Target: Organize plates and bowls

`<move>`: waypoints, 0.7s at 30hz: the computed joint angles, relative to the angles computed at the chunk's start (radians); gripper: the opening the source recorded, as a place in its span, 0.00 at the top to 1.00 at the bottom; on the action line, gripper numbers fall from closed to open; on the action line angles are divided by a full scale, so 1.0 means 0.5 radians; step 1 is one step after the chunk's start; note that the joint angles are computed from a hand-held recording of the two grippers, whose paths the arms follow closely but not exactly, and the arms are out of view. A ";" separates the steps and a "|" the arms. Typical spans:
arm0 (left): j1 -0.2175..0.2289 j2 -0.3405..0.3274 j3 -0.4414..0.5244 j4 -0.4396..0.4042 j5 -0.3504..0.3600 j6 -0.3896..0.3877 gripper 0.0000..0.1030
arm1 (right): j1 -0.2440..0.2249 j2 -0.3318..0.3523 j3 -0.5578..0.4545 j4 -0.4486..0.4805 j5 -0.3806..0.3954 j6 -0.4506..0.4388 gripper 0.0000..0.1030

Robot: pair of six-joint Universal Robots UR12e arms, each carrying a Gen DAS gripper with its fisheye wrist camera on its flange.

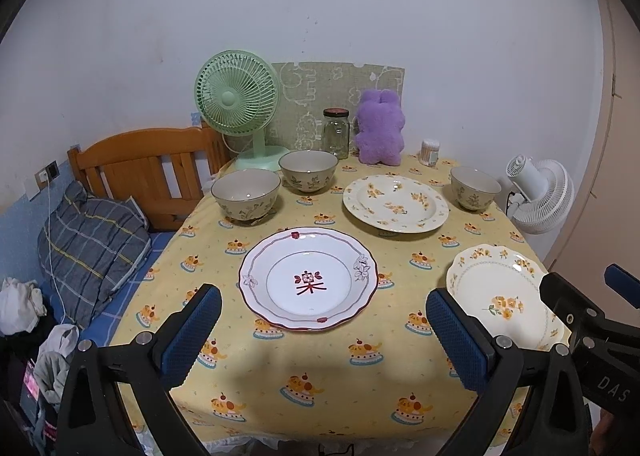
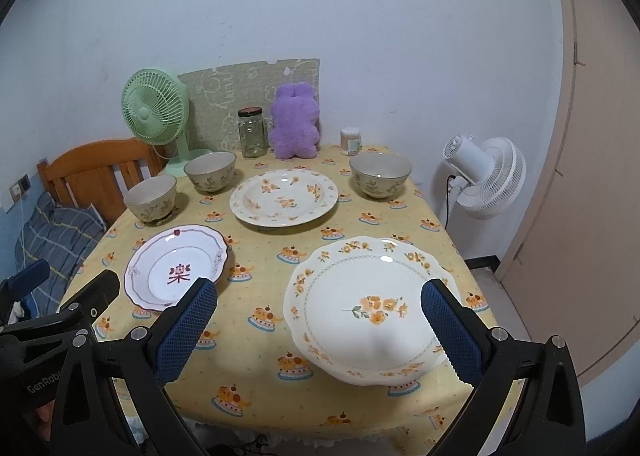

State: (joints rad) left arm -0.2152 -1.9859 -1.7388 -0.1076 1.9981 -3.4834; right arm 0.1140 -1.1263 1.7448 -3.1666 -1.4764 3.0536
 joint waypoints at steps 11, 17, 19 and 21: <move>-0.003 -0.011 0.011 0.002 0.006 0.027 0.00 | 0.001 -0.002 0.009 -0.010 -0.007 0.008 0.00; -0.002 -0.010 0.008 0.007 0.008 0.028 0.00 | 0.003 0.001 0.006 -0.009 -0.006 0.012 0.00; -0.003 -0.013 0.013 0.001 0.016 0.028 0.00 | 0.002 0.002 0.003 -0.006 -0.005 0.013 0.00; -0.002 -0.017 0.019 -0.006 0.018 0.027 0.00 | 0.003 0.003 0.000 -0.001 -0.004 0.013 0.00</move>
State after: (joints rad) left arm -0.2162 -1.9941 -1.7291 -0.1107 2.0070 -3.4701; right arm 0.1154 -1.1246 1.7450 -3.1673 -1.4785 3.0600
